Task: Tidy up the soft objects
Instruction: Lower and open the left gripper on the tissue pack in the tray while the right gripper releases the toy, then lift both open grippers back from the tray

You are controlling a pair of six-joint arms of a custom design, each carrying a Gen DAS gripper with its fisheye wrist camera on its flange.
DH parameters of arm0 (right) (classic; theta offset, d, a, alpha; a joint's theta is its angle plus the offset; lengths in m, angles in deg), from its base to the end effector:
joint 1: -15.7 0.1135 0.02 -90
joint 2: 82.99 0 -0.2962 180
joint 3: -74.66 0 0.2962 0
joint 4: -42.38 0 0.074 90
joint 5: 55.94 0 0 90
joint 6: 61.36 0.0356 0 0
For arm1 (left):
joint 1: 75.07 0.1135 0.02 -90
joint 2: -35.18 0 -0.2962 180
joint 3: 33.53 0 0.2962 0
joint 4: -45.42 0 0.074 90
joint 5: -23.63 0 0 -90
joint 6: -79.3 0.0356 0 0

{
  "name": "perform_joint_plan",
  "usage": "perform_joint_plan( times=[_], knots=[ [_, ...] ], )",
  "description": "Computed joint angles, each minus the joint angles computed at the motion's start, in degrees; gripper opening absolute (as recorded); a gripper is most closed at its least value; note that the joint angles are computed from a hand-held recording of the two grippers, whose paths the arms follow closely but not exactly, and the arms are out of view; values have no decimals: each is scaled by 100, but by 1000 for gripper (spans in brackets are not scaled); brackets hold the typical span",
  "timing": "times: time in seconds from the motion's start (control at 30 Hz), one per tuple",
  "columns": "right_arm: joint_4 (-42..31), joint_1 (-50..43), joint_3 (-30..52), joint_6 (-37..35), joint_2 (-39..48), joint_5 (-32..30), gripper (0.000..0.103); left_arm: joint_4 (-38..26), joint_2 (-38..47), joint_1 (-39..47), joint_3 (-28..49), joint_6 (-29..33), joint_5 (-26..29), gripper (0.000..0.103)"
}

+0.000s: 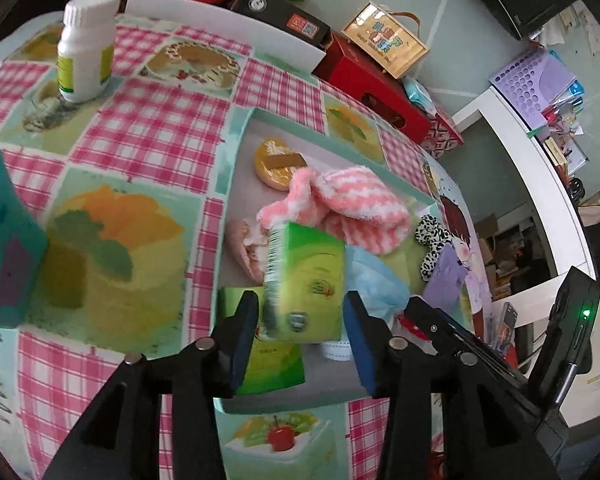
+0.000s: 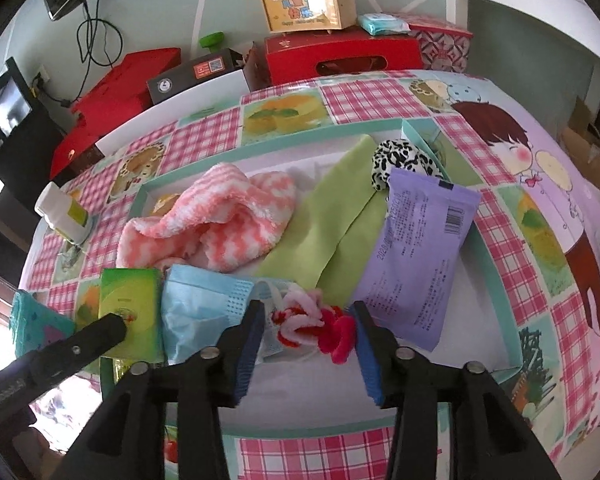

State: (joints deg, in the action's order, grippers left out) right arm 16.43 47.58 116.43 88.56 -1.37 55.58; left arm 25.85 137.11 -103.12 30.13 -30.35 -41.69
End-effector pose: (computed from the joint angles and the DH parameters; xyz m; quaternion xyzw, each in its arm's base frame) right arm 0.2176 0.1200 0.1190 0.2707 0.9225 0.0208 0.2744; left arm 0.3199 -0.1873 0.1298 0.1278 0.9318 -0.2972 0.1644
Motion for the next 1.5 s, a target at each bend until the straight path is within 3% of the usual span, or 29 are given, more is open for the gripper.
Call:
perform_joint_plan(
  times=[0.07, 0.13, 0.27, 0.4, 0.53, 0.67, 1.07, 1.5],
  knots=[
    [-91, 42, 55, 10, 36, 80, 60, -21, -43, -7, -10, 52, -102, 47],
    [-118, 45, 74, 21, 68, 84, 63, -91, -79, -65, 7, 106, -331, 58],
    [-190, 17, 117, 24, 127, 88, 75, -43, -234, -198, -69, 245, -739, 66],
    [-239, 56, 143, 37, 141, 195, 88, 32, -319, -277, -129, 311, -1072, 83],
    [-297, 62, 162, 69, 172, 281, 103, 43, -297, -238, -135, 245, -1155, 85],
    [-262, 36, 111, 133, 141, 271, 103, 4, -309, -223, -143, 229, -1206, 92],
    [-752, 103, 185, 530, 113, 393, 103, -74, -553, -152, -370, 177, -1267, 94],
    [-1642, 591, 444, 1111, -122, 762, 103, -595, -1062, -184, -494, 370, -2001, 98]
  ],
)
